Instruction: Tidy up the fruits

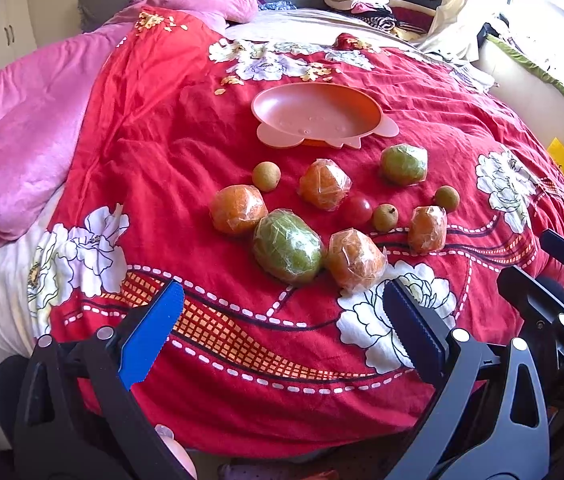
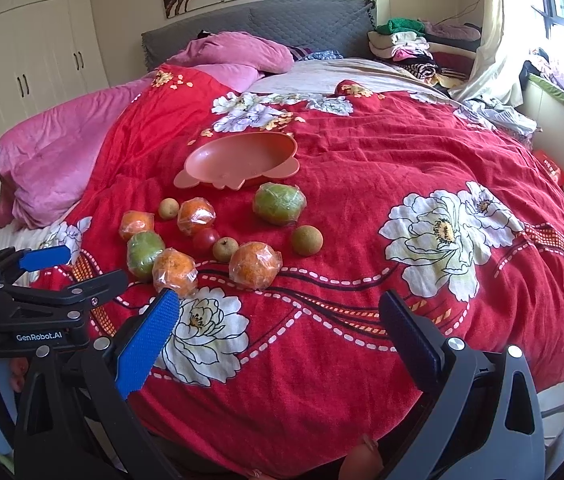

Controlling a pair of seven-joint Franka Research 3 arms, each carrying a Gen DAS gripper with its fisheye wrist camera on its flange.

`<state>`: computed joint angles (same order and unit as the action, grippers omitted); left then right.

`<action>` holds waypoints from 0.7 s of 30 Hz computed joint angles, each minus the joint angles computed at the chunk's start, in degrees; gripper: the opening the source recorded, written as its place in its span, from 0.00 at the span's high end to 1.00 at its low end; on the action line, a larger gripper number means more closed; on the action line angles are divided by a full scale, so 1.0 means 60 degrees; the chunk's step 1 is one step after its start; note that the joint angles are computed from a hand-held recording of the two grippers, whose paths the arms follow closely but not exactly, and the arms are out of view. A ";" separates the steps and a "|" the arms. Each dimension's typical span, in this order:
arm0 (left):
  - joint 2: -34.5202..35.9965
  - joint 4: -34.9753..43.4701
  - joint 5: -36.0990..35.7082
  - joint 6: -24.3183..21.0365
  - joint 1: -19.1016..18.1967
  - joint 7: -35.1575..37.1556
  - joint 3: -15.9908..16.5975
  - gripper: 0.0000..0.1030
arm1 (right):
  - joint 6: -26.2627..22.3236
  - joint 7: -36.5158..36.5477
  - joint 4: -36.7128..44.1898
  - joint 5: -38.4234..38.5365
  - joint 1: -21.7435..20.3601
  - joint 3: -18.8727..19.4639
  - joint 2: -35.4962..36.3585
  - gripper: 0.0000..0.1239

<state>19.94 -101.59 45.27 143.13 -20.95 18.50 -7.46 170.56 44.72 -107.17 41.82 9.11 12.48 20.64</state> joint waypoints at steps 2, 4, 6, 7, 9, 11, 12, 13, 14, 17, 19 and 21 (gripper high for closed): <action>-0.0012 -0.0013 0.0028 0.0012 -0.0007 -0.0010 0.0008 0.09 | -0.0028 0.0015 0.0012 -0.0017 -0.0003 -0.0002 0.0005 0.20; -0.0021 -0.0017 0.0030 -0.0017 -0.0016 -0.0035 0.0008 0.09 | -0.0020 0.0094 0.0006 -0.0080 0.0047 -0.0058 0.0006 0.20; -0.0021 -0.0024 -0.0031 0.0004 0.0012 0.0024 -0.0015 0.09 | -0.0044 0.0039 0.0010 -0.0034 -0.0002 -0.0004 0.0010 0.20; -0.0009 -0.0006 -0.0068 -0.0005 0.0025 0.0056 -0.0019 0.09 | -0.0038 0.0066 0.0005 -0.0060 0.0018 -0.0029 0.0013 0.20; -0.0029 -0.0036 -0.0034 0.0003 0.0012 0.0025 -0.0003 0.09 | -0.0047 0.0079 0.0005 -0.0064 0.0016 -0.0033 0.0019 0.20; -0.0060 -0.0084 -0.0047 0.0048 0.0031 0.0037 -0.0006 0.09 | -0.0035 -0.0029 0.0001 0.0036 -0.0059 0.0054 0.0014 0.20; -0.0066 -0.0098 -0.0042 0.0061 0.0036 0.0024 -0.0001 0.09 | -0.0025 -0.0016 -0.0010 0.0029 -0.0038 0.0036 0.0005 0.20; -0.0075 -0.0113 -0.0056 0.0056 0.0044 0.0013 0.0000 0.09 | -0.0023 0.0032 -0.0022 -0.0023 0.0004 -0.0013 -0.0004 0.20; -0.0084 -0.0136 -0.0094 0.0079 0.0068 0.0033 -0.0009 0.09 | -0.0047 -0.0022 -0.0019 0.0012 -0.0030 0.0023 -0.0005 0.20; -0.0100 -0.0178 -0.0111 0.0106 0.0100 0.0070 -0.0003 0.09 | -0.0099 0.0148 0.0012 -0.0154 0.0079 -0.0105 0.0021 0.20; -0.0126 -0.0229 -0.0147 0.0153 0.0126 0.0065 -0.0008 0.09 | -0.0128 0.0308 0.0036 -0.0315 0.0157 -0.0198 0.0045 0.20; -0.0147 -0.0277 -0.0164 0.0221 0.0160 0.0064 -0.0001 0.09 | -0.0155 0.0374 0.0066 -0.0391 0.0162 -0.0206 0.0070 0.20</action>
<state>19.05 -103.26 44.29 144.45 -19.99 18.88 -7.47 169.64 46.96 -106.77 39.48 10.09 11.24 21.06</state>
